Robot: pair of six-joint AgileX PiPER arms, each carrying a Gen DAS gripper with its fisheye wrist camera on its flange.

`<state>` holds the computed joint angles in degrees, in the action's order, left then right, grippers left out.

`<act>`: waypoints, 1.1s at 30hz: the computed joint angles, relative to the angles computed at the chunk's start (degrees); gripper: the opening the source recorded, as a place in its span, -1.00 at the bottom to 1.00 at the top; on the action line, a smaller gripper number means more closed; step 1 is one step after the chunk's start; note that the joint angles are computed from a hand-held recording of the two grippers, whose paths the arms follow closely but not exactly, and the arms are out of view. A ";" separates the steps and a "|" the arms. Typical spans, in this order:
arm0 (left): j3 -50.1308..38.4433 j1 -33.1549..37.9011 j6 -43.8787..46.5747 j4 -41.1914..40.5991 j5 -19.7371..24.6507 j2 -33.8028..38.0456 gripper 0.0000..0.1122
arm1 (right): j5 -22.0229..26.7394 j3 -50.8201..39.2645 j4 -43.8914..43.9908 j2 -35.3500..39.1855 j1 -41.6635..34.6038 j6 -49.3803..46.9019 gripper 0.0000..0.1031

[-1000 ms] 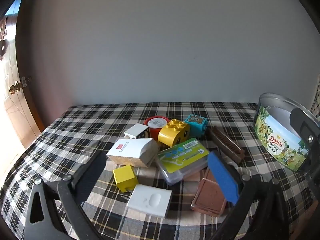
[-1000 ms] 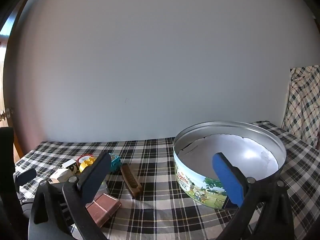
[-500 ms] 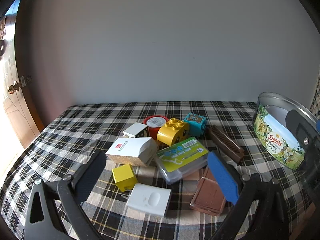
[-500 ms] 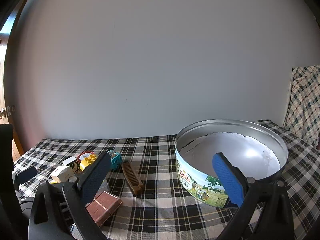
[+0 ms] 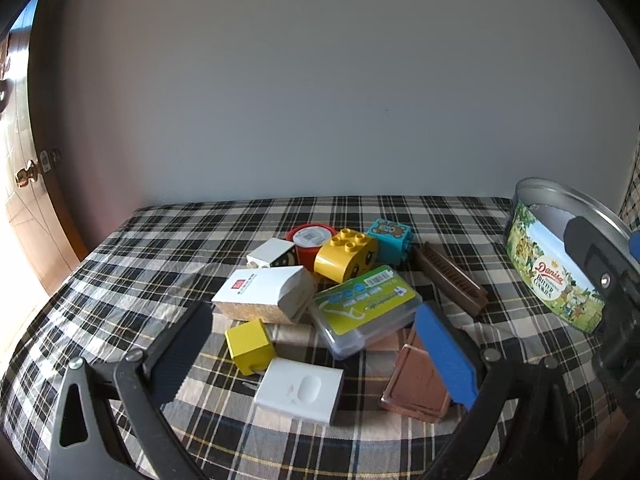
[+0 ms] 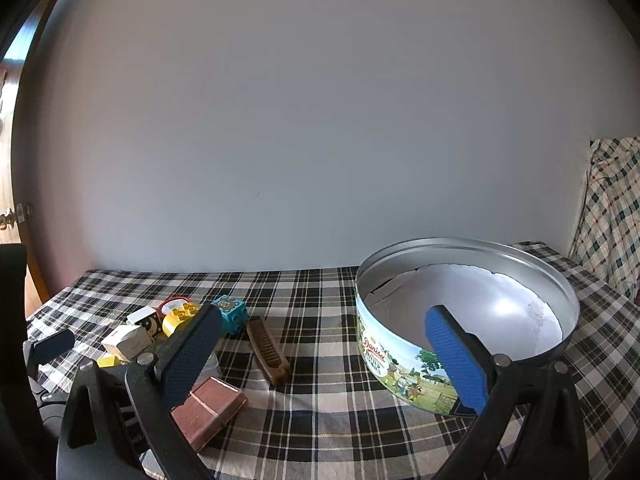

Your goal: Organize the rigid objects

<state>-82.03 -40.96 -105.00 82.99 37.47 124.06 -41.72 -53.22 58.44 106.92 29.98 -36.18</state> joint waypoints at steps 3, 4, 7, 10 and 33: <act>0.32 0.03 -0.18 -0.10 -0.20 -0.20 0.83 | -0.28 0.32 -0.74 0.03 0.02 0.59 0.99; 0.36 0.08 -0.28 -0.11 -0.29 -0.23 0.83 | -0.25 0.34 -0.91 0.03 0.02 0.71 0.99; 0.70 0.26 -0.57 -0.04 -0.56 -0.41 0.83 | -0.21 0.34 -1.37 0.16 -0.01 1.14 0.99; 0.87 0.23 -0.35 -0.30 -0.53 -0.51 0.83 | -0.20 0.33 -1.33 0.17 0.09 1.20 0.99; 13.86 6.94 9.82 -10.14 -8.91 -7.73 0.83 | 32.83 -10.63 2.38 4.82 -6.84 -18.01 0.38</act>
<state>-68.17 -34.03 -95.18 72.85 28.56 116.33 -8.89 -63.86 60.81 111.73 23.14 -54.19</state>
